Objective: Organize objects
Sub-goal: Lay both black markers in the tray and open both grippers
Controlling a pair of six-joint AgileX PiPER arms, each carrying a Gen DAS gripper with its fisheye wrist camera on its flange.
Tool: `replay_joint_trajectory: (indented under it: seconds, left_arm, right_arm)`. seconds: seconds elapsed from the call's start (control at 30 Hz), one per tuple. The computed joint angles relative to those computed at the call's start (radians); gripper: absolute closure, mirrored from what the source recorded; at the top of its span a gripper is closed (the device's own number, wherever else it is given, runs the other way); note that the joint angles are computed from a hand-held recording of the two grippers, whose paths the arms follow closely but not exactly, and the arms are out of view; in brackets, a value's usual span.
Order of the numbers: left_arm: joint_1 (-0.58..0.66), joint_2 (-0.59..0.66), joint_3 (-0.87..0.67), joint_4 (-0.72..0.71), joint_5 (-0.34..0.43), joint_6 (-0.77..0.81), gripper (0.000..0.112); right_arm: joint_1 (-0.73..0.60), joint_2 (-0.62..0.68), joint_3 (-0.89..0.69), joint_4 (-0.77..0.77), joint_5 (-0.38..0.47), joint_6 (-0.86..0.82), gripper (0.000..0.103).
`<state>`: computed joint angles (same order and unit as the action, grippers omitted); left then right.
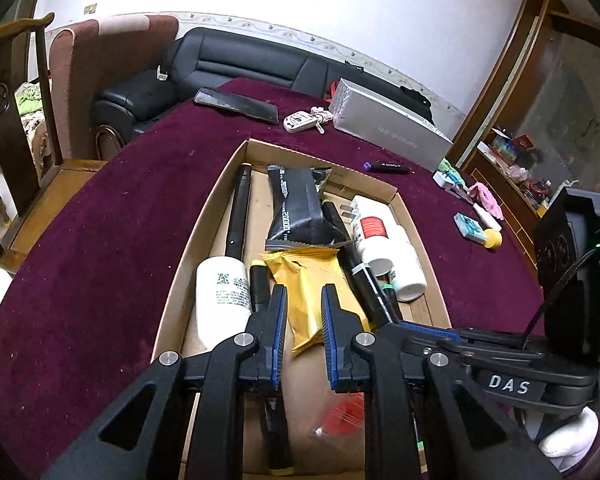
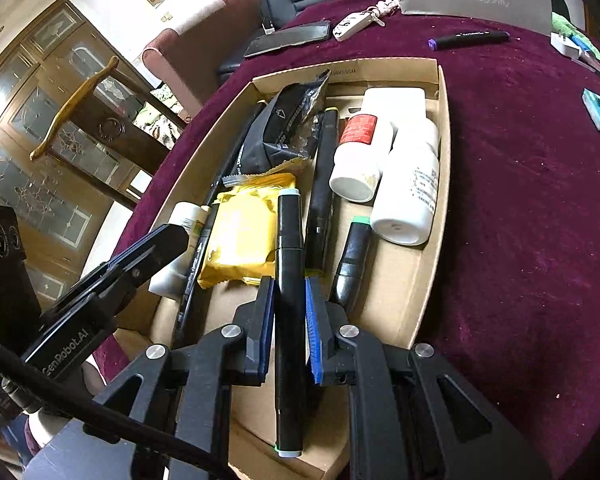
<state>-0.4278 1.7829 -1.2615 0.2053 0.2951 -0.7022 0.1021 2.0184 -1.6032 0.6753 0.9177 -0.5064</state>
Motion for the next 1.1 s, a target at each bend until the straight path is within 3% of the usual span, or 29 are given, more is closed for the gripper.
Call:
replay_joint_trajectory:
  seconds: [0.17,0.23,0.3,0.5,0.63,0.83,1.1]
  left_arm:
    - [-0.031,-0.018,-0.001,0.128,0.02,-0.131,0.091]
    - [-0.042,-0.033,0.007,0.187,0.022,-0.2,0.073]
    - [-0.051,-0.044,0.011,0.24,0.028,-0.256,0.065]
    - [-0.09,-0.056,-0.025,0.353,0.115,-0.368,0.055]
    - [-0.163,-0.037,-0.095,0.475,0.26,-0.445,0.055]
    - [-0.315,0.008,-0.198,0.715,0.484,-0.533,0.055]
    - [-0.43,0.149,-0.435,0.748,0.657,-0.399,0.055]
  right_arm:
    - [0.009,-0.012,0.015,-0.014,-0.016,-0.002,0.09]
    - [0.013,-0.015,0.022,-0.018,-0.018,-0.003,0.089]
    - [0.011,-0.02,0.032,-0.013,-0.02,-0.001,0.088]
    - [-0.009,-0.049,0.061,0.029,-0.019,-0.044,0.072]
    - [-0.028,-0.088,0.088,0.044,-0.046,-0.074,0.061]
    - [-0.072,-0.149,0.131,0.048,-0.086,-0.112,0.06]
    - [-0.208,-0.182,0.13,0.071,-0.075,-0.158,0.06]
